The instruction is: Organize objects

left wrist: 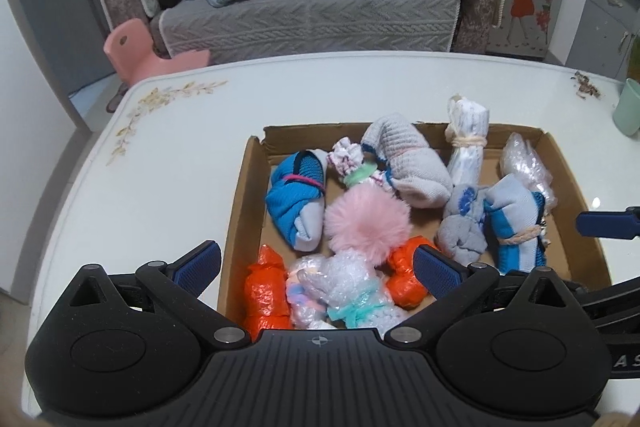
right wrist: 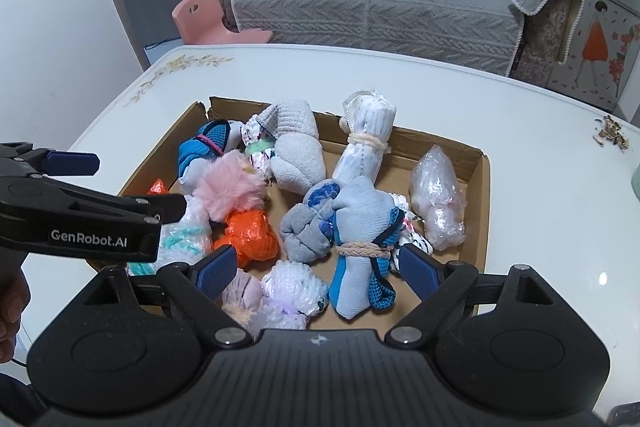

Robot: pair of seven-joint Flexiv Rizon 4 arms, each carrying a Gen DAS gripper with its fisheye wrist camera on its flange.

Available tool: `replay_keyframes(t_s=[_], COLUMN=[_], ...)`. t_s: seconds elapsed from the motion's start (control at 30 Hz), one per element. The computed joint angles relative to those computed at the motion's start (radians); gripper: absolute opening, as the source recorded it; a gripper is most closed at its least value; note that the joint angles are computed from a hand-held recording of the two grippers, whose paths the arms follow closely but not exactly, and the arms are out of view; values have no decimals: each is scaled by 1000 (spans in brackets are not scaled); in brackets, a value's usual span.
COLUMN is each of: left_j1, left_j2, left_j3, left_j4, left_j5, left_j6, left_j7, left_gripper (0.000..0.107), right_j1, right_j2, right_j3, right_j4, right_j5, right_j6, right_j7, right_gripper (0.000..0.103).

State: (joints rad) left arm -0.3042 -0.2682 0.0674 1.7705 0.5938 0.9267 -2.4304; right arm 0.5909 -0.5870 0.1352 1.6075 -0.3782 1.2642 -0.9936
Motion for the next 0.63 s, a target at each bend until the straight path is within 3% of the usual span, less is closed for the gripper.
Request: replay_keyframes(t_s=[0.63], left_j1=[6], left_j2=[0], left_j3=[-1], left_j4=[-2], left_j5=[-2], left_j6=[23], left_j7=[16], left_gripper=[102], right_j1=[-2], right_j2=[-3], right_j3=[6], right_j4=[-5], right_j5=[8], right_j6=[-4], right_j7=[-12], right_gripper=[86])
